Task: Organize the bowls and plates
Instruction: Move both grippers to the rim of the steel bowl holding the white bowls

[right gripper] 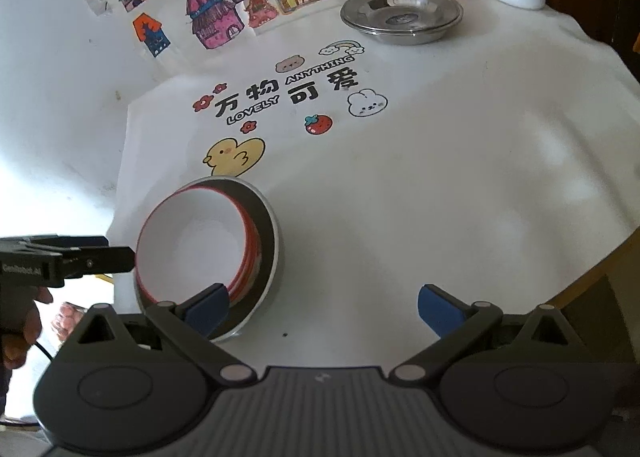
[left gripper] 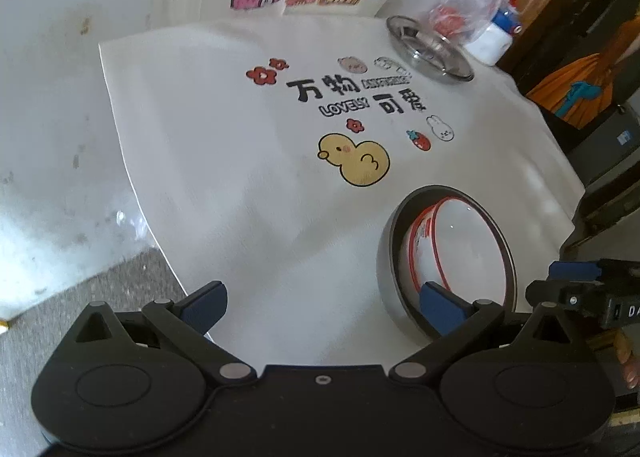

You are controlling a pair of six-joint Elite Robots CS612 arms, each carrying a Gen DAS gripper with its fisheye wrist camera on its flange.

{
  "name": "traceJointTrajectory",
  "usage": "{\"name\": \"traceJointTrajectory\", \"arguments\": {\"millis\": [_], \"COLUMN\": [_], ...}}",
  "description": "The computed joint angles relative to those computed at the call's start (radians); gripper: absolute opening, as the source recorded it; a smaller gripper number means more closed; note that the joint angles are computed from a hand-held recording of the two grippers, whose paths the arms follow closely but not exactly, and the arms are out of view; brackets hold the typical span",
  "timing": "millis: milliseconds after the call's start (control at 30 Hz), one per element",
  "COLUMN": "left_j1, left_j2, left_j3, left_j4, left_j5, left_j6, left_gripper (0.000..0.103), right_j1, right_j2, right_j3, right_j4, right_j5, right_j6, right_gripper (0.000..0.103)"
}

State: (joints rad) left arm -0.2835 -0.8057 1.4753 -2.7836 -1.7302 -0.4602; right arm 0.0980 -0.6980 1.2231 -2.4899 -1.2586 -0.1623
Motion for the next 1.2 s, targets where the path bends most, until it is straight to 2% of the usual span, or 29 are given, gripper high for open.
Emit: {"name": "traceJointTrajectory", "arguments": {"millis": [300, 467, 733, 900, 1033, 1200], "left_j1": [-0.004, -0.004, -0.008, -0.020, -0.029, -0.033], "left_j2": [0.019, 0.026, 0.032, 0.034, 0.032, 0.031], "left_j3": [-0.026, -0.034, -0.054, -0.065, -0.056, -0.056], "left_j4": [0.035, 0.048, 0.069, 0.100, 0.090, 0.091], "left_j5": [0.002, -0.004, 0.041, 0.087, 0.114, 0.121], "left_j6": [0.002, 0.014, 0.016, 0.058, 0.089, 0.100], "left_gripper": [0.102, 0.102, 0.102, 0.102, 0.100, 0.098], "right_j1": [0.003, 0.005, 0.015, 0.013, 0.021, 0.030], "right_j2": [0.017, 0.024, 0.040, 0.034, 0.025, 0.017], "right_j3": [-0.019, -0.028, -0.055, -0.046, -0.026, -0.021], "right_j4": [0.029, 0.029, 0.048, 0.036, -0.008, -0.012], "right_j5": [0.008, -0.009, -0.057, -0.046, -0.076, -0.088], "right_j6": [-0.008, -0.014, -0.047, -0.050, -0.074, -0.108], "right_gripper": [0.103, 0.103, 0.102, 0.094, 0.090, 0.079]}}
